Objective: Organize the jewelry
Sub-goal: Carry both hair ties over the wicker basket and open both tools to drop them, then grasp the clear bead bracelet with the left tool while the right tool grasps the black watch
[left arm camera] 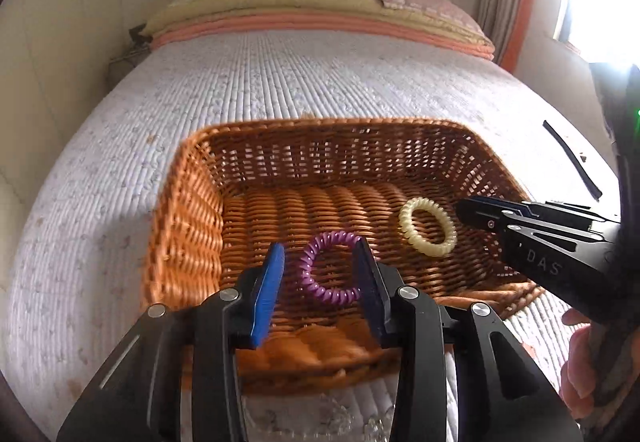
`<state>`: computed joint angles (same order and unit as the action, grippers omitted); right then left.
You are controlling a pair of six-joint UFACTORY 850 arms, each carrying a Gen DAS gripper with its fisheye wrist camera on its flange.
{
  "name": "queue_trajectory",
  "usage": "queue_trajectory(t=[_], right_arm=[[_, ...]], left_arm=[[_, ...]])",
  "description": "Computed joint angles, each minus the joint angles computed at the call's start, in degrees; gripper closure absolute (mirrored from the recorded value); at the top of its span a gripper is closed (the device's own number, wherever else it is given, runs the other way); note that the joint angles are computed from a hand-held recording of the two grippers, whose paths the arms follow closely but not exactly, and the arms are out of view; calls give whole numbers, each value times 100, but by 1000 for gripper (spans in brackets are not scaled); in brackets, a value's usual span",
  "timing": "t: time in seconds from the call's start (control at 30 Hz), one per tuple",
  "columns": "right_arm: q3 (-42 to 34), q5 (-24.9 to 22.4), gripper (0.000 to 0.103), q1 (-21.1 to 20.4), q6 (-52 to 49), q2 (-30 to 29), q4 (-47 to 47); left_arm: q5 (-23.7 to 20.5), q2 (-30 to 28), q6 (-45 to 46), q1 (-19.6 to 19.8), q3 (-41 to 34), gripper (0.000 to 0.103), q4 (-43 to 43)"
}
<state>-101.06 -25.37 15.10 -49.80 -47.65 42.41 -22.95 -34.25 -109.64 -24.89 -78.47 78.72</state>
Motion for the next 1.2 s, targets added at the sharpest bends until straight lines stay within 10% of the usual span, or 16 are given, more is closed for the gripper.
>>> queue_trajectory(t=[0.3, 0.67, 1.2], right_arm=[[2039, -451, 74, -429, -3182, 1624, 2954], [4427, -511, 55, -1034, -5674, 3317, 4788], [4840, -136, 66, -1162, -5527, 2880, 3882]], left_arm=[[-692, 1572, -1996, -681, 1513, 58, 1793], [-1533, 2469, -2800, -1936, 2672, 54, 1734], [74, 1560, -5195, -1712, 2887, 55, 3117]])
